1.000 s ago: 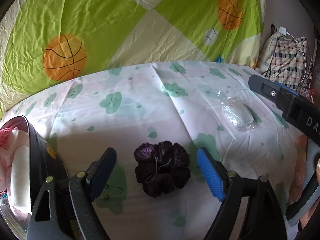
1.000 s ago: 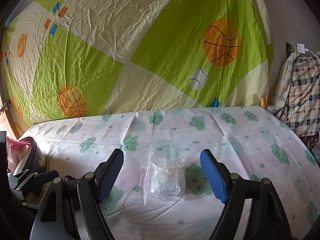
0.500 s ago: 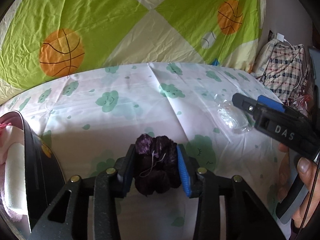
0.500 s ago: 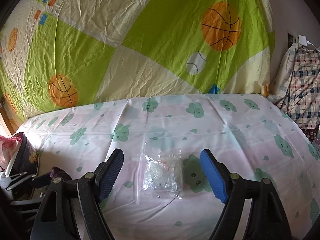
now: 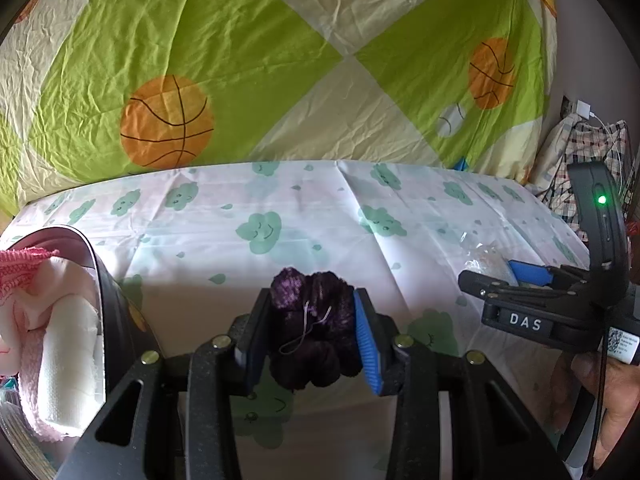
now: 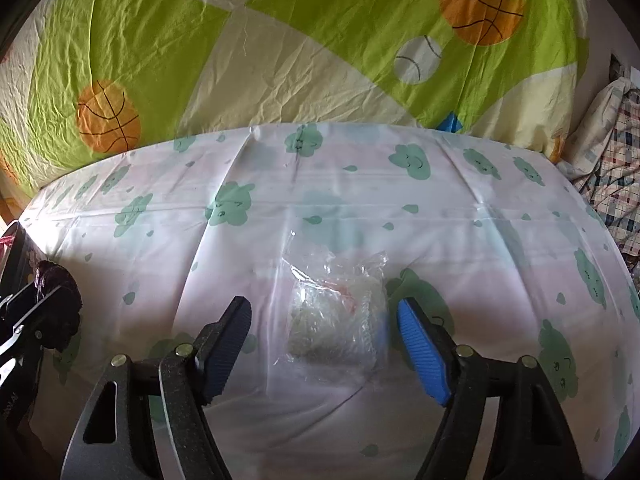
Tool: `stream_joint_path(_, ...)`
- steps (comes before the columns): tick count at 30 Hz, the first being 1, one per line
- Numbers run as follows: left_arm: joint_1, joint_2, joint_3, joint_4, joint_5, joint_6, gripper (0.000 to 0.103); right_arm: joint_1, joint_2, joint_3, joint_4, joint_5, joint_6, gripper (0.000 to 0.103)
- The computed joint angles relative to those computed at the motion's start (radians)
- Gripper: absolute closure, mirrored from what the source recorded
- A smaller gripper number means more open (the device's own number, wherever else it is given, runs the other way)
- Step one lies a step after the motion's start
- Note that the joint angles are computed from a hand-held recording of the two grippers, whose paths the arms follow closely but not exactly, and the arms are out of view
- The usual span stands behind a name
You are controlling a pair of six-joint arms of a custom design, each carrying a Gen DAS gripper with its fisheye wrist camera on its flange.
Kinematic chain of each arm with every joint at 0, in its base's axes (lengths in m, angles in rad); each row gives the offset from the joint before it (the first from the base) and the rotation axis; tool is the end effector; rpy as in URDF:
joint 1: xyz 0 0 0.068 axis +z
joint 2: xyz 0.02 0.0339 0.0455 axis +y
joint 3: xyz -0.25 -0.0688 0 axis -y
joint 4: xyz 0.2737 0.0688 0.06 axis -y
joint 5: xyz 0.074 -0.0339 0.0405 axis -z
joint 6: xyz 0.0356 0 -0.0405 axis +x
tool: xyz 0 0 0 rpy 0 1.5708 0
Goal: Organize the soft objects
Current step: 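Grasp the dark purple scrunchie with the left gripper while the right grasps the clear plastic bag, then carry the scrunchie with the left gripper while the right carries the plastic bag toward the tin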
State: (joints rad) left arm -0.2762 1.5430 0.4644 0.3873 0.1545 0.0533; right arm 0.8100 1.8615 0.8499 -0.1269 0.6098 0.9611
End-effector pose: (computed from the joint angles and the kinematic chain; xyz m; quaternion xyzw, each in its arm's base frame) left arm 0.2673 -0.0815 0.0809 0.1804 0.8846 -0.1166 0.4140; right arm 0.2430 0.2256 0.0591 0.1345 0.9242 -0.0272 0.3565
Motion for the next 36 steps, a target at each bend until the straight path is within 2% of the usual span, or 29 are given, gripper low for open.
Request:
stream_joint_path(1,0.001,-0.001,-0.001,0.001,0.002,0.0,0.064,-0.008,0.015,0.015,-0.009,-0.022,-0.007,0.038)
stream_joint_path(4,0.001,-0.01,-0.013,0.018,0.006,0.003,0.064,-0.02,0.038,0.039,-0.027,-0.052,-0.016,0.047)
stream_joint_path(10,-0.013,-0.048,-0.059,0.068,-0.002,0.007,0.064,-0.013,0.011,0.011,0.004,-0.048,-0.019,0.057)
stream_joint_path(16,-0.008,-0.082,-0.094,0.099,0.001,0.016,0.064,0.026,-0.013,-0.001,0.023,0.028,-0.038,0.059)
stream_joint_path(27,0.01,-0.108,-0.125,0.129,0.007,0.009,0.064,0.171,-0.079,-0.062,0.101,0.28,-0.014,0.059)
stream_joint_path(36,0.002,-0.174,-0.196,0.199,-0.025,0.015,0.064,0.256,-0.058,-0.042,0.132,0.39,-0.026,0.059)
